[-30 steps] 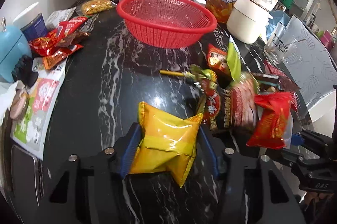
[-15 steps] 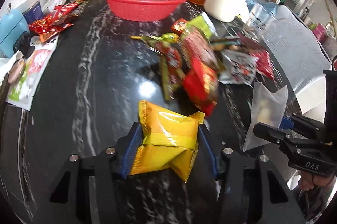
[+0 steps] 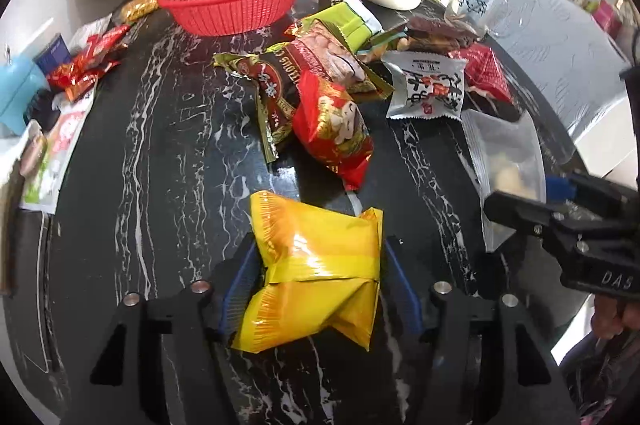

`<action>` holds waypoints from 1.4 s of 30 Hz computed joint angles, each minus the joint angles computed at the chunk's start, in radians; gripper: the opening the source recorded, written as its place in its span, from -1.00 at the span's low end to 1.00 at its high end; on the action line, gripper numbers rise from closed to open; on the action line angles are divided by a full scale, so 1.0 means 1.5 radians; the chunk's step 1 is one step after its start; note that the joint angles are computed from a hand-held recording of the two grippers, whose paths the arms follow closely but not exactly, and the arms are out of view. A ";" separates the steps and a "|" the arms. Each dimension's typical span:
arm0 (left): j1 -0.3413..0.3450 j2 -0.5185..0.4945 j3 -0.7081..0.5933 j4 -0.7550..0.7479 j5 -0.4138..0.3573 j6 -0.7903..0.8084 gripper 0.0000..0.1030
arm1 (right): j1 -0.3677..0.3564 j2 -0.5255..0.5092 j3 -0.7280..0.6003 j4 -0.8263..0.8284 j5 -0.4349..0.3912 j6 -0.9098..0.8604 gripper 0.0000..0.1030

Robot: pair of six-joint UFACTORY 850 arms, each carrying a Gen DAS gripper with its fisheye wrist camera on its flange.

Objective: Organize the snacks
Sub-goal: 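Lift both held bags and carry them over the red mesh basket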

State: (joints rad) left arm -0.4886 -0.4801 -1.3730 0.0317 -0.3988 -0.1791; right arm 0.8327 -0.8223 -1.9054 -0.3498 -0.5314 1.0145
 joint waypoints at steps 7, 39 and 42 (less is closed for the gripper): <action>-0.003 0.011 0.022 0.043 0.034 -0.045 0.21 | 0.008 -0.033 -0.050 -0.058 -0.041 0.028 0.19; 0.030 0.070 0.019 -0.185 0.126 0.140 -0.10 | 0.021 -0.002 -0.075 -0.153 -0.011 0.027 -0.19; 0.036 0.064 0.003 -0.214 0.132 0.169 -0.10 | 0.016 -0.015 -0.104 -0.153 -0.013 0.006 -0.19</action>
